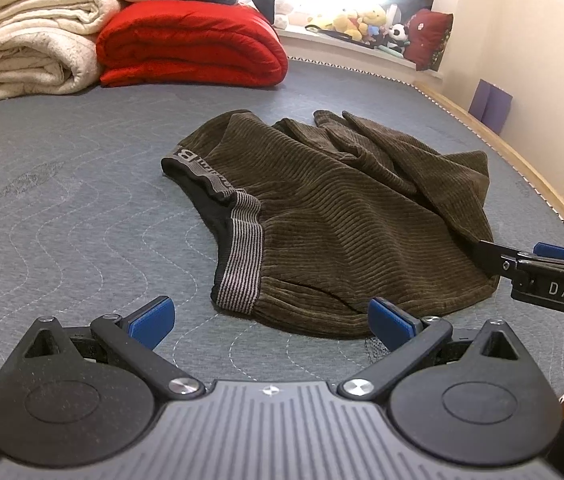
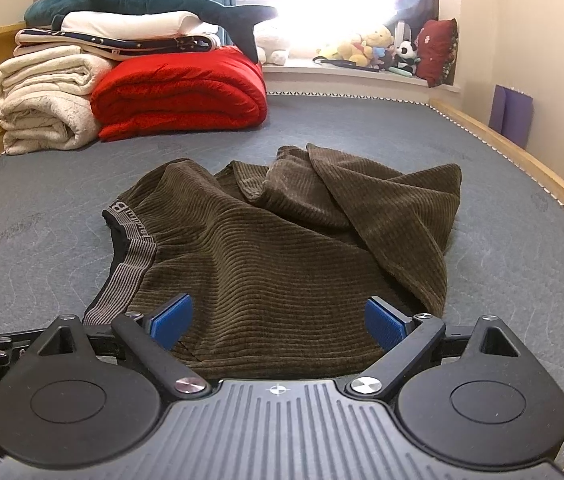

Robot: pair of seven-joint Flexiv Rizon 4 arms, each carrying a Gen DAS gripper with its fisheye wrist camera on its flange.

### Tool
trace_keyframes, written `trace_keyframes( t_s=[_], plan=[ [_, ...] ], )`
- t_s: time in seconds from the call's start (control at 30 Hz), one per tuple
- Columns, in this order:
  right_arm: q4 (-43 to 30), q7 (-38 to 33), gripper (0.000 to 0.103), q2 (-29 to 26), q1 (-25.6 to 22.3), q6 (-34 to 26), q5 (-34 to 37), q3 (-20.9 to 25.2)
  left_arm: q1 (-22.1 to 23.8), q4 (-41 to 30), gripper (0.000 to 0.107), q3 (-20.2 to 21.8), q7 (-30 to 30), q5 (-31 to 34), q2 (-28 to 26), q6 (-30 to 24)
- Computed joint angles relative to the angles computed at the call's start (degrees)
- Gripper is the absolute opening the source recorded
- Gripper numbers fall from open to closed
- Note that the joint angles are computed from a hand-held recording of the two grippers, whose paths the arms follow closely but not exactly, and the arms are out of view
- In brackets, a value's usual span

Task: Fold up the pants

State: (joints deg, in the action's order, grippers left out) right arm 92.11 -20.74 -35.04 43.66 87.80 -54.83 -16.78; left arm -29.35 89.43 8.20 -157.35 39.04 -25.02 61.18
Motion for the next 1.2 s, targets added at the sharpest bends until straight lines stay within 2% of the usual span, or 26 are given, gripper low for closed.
trace_keyframes(
  t_s=[0.07, 0.17, 0.27, 0.33, 0.37, 0.57, 0.67, 0.77, 0.93, 1.1, 1.13, 1.17, 1.2],
  plan=[
    [0.36, 1.17, 0.088, 0.09, 1.23, 0.80, -1.53, -2.17, 0.10, 0.06, 0.103, -0.09, 0.16, -0.07, 0.00, 0.11],
    [1.07, 5.17, 0.087, 0.35, 3.71, 2.39, -5.25, -6.80, 0.13, 0.13, 0.103, -0.11, 0.29, -0.08, 0.00, 0.35],
    [0.91, 6.34, 0.084, 0.40, 2.90, 2.20, -6.04, -6.07, 0.16, 0.26, 0.103, -0.06, 0.29, -0.07, -0.01, 0.79],
    [0.84, 8.26, 0.069, 0.30, 3.09, 3.13, -7.55, -7.03, 0.13, 0.41, 0.103, 0.00, 0.25, -0.02, 0.07, 1.10],
    [0.81, 9.11, 0.067, 0.24, 3.23, 3.57, -8.35, -7.58, 0.13, 0.47, 0.103, 0.05, 0.13, 0.03, 0.09, 1.41],
    [0.28, 16.37, 0.067, 0.10, 4.48, 5.24, -15.33, -11.43, -0.15, 0.66, 0.103, 0.48, -0.25, 0.56, 0.13, 2.50],
    [-0.52, 20.02, 0.067, 0.01, 3.92, 5.38, -19.11, -11.68, -0.30, 0.61, 0.103, 0.63, -0.42, 0.82, 0.12, 2.55],
    [-1.36, 22.56, 0.067, 0.09, 3.06, 5.03, -22.80, -11.13, -0.55, 0.61, 0.103, 1.00, -1.35, 1.54, 0.14, 3.13],
    [-2.16, 21.62, 0.067, 0.15, -0.12, 3.32, -23.29, -6.34, -1.50, 0.98, 0.103, 2.11, -3.92, 4.16, 0.70, 4.03],
    [-3.13, 18.38, 0.067, -0.23, -4.17, 0.86, -20.60, 0.18, -3.48, -0.93, 0.103, 2.86, -3.55, 11.02, 2.43, -2.03],
    [-3.40, 18.45, 0.067, -0.34, -4.93, 0.72, -20.45, 1.21, -2.59, -0.72, 0.098, 2.12, -2.04, 11.43, 3.07, -2.09],
    [-3.55, 18.23, 0.067, -0.42, -5.71, 0.57, -20.16, 2.33, -0.93, -0.09, 0.084, 1.17, -0.04, 10.99, 3.82, -0.67],
    [-3.69, 17.24, 0.067, -0.61, -6.51, 0.31, -19.11, 3.73, 1.25, 0.76, 0.075, 0.06, 2.56, 9.44, 4.47, 1.40]
  ],
)
